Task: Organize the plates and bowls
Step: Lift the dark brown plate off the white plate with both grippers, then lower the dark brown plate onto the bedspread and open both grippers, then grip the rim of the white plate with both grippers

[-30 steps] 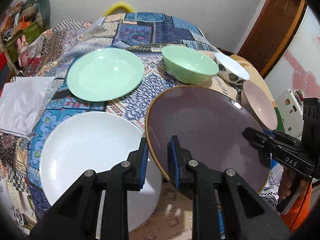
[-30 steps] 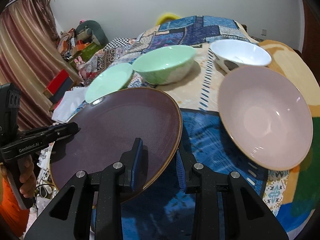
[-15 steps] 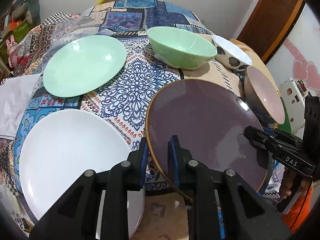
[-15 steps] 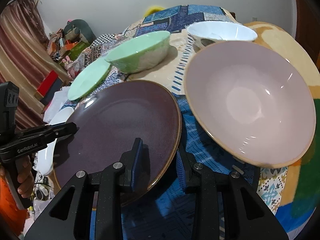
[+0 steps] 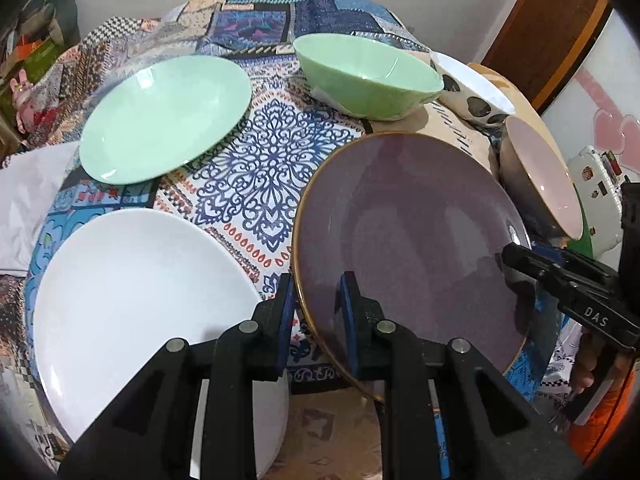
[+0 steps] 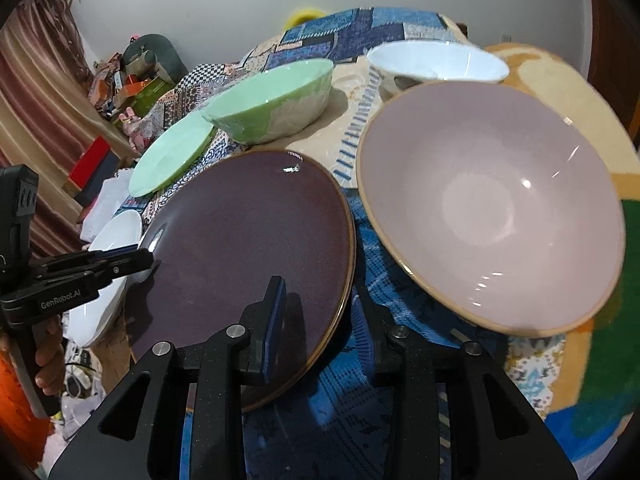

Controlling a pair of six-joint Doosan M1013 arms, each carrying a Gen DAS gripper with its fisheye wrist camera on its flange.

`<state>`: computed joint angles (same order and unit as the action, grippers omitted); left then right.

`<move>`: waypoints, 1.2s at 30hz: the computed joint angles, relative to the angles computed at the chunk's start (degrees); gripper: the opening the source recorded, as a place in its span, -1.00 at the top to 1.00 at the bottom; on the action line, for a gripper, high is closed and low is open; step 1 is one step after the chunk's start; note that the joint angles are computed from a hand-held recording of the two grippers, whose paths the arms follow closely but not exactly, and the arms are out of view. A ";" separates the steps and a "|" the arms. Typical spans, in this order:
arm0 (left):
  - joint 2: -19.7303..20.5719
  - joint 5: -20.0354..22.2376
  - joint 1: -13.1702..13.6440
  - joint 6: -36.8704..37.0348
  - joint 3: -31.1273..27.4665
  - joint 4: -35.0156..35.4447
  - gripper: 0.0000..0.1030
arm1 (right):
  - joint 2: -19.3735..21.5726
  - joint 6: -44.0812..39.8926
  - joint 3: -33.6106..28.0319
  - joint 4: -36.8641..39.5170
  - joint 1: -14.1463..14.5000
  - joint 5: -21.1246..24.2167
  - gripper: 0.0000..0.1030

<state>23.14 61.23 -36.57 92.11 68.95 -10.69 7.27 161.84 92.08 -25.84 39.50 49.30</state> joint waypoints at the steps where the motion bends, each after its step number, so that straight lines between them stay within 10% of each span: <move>1: -0.28 -0.51 -0.02 -0.08 0.22 0.15 0.59 | -0.06 0.41 -0.21 -0.96 0.33 0.84 0.40; 7: -2.57 -3.80 -0.01 0.45 1.60 -0.67 0.50 | -0.69 2.02 -1.14 -4.48 1.66 2.60 0.38; 15: -7.43 -11.18 -0.17 -0.07 5.20 1.21 -0.26 | -0.30 3.90 -3.83 -10.56 4.21 4.81 0.03; 36: -12.87 -15.49 6.03 -8.47 11.85 9.00 -0.70 | 7.20 -6.10 -13.82 -9.34 5.43 3.33 -0.28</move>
